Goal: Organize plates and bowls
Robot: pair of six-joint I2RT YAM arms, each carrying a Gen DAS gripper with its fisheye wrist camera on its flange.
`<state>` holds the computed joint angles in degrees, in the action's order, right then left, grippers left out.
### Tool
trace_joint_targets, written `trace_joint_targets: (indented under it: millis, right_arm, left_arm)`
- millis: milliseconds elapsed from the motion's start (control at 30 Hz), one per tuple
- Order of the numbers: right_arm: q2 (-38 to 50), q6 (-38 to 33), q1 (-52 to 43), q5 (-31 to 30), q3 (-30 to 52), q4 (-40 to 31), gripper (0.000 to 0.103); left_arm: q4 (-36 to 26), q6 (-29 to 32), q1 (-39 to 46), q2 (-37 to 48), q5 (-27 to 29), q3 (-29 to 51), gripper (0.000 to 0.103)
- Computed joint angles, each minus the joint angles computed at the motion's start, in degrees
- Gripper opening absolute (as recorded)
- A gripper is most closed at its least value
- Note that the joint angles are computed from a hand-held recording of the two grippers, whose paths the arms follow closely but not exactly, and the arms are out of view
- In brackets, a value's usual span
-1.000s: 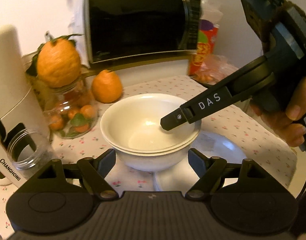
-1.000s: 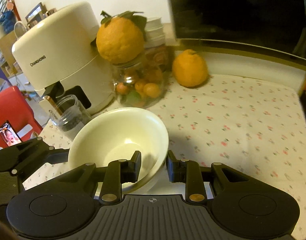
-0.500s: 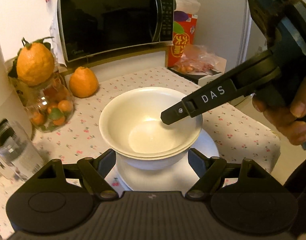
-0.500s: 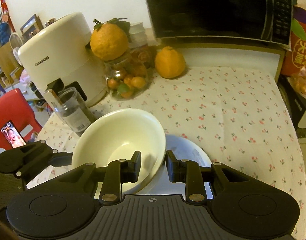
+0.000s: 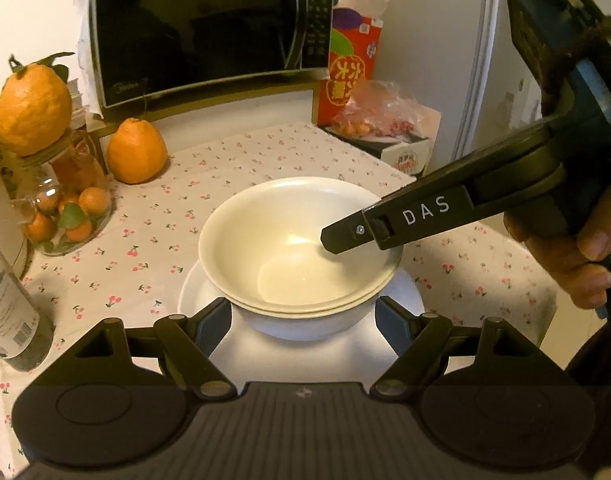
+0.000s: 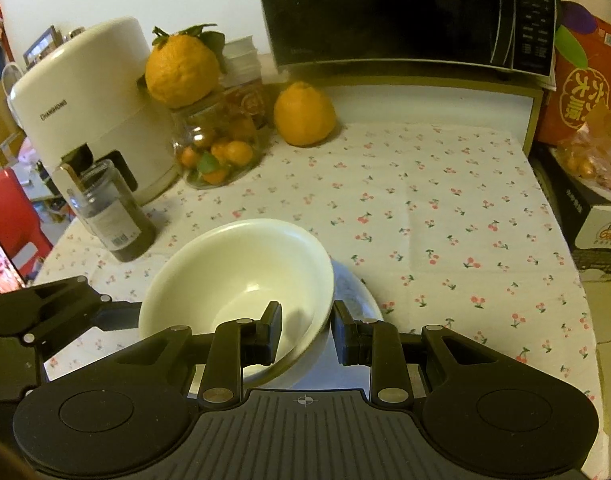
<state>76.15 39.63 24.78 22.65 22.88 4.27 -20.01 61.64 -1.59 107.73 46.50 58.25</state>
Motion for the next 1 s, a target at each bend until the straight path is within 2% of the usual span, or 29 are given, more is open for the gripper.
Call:
trace_joint_targets:
  millis: [100, 333, 700, 767, 800, 833, 867, 933, 1000]
  right_arm:
    - [1.21, -0.65, -0.54, -0.52, -1.24, 2.67, 0.026]
    - [5.95, -2.68, -1.50, -2.06, -2.09, 7.08, 0.026]
    - [5.59, -2.55, -1.50, -3.04, -2.95, 8.71, 0.029]
    - [5.48, -2.34, -1.72, -3.45, -3.04, 8.88, 0.029]
    - [5.43, -2.10, -1.84, -3.67, -3.09, 8.95, 0.029]
    - [5.33, -1.92, -2.09, -4.10, -3.03, 8.66, 0.033]
    - [5.04, -1.67, -2.44, -4.61, -3.14, 8.51, 0.044]
    - [4.11, -0.53, -2.61, -4.09, -3.99, 9.20, 0.059]
    - [2.92, 0.16, -2.39, -2.74, -4.96, 10.00, 0.063]
  left_arm:
    - [2.86, 1.04, -0.69, -0.24, -1.73, -1.66, 0.076]
    - [5.03, 2.33, -1.52, -0.23, -4.40, -3.04, 0.076]
    - [1.55, 2.35, -1.17, 0.61, -4.77, -0.67, 0.077]
    - [1.04, 1.96, -1.18, 0.76, -4.85, -0.25, 0.079]
    - [1.00, 1.66, -1.18, 0.80, -4.82, -0.09, 0.086]
    - [0.97, 1.32, -1.20, 0.76, -4.84, 0.04, 0.093]
    - [0.95, 0.94, -1.16, 0.72, -4.91, 0.20, 0.095]
    - [0.71, 0.30, -0.99, 0.85, -5.00, 0.58, 0.097]
    - [-0.29, -0.11, -0.71, 1.01, -5.10, 1.21, 0.098]
